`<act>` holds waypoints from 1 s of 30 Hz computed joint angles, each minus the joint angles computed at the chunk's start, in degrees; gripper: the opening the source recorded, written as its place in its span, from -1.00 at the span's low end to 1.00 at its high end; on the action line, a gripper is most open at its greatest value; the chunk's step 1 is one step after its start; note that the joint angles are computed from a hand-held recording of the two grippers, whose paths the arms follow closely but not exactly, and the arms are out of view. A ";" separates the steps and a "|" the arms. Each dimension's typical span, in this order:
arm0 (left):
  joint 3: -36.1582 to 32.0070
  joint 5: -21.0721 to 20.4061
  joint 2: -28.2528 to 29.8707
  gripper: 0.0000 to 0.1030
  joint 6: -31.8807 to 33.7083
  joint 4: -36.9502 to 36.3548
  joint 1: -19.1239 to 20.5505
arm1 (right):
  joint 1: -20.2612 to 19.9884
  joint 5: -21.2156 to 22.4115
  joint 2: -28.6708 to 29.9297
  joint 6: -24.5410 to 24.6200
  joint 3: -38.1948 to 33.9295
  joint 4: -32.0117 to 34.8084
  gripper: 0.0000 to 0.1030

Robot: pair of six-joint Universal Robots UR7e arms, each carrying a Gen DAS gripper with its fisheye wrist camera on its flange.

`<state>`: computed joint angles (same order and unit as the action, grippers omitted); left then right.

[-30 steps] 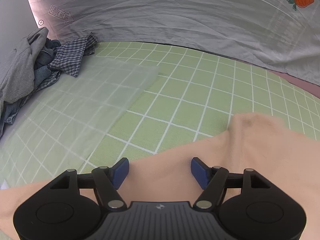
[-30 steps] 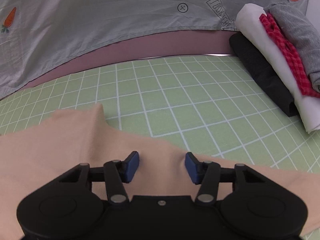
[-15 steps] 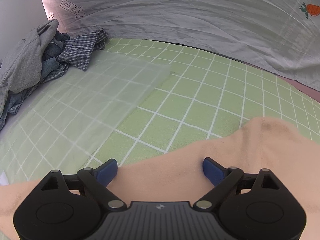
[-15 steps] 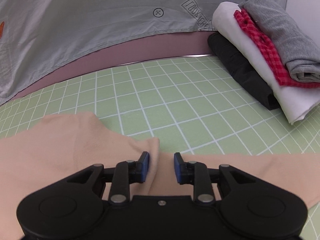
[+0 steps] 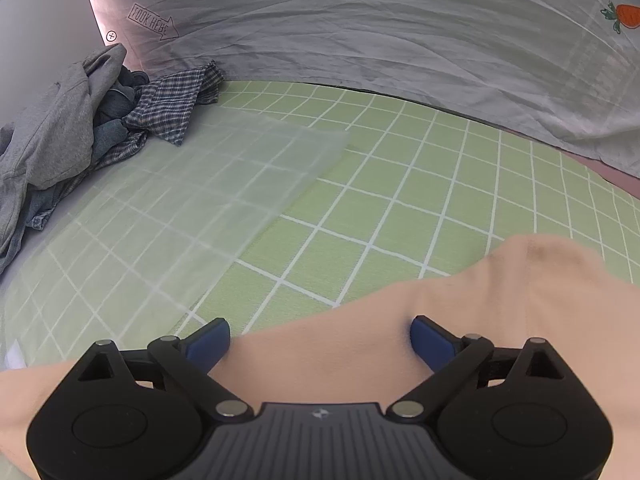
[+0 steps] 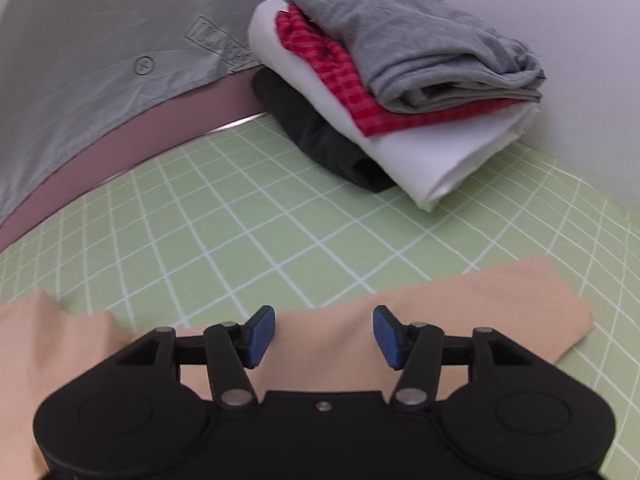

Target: Fold clothes

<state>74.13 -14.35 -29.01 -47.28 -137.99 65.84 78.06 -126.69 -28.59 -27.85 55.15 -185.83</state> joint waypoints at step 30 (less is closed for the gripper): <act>13.75 -2.20 -10.83 0.90 -14.03 3.43 -2.13 | 0.41 -6.21 -5.46 -2.92 11.45 -9.20 0.56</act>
<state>87.87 -16.55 -39.84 -61.31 -134.56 63.71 78.47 -132.89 -34.05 -30.77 66.61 -195.03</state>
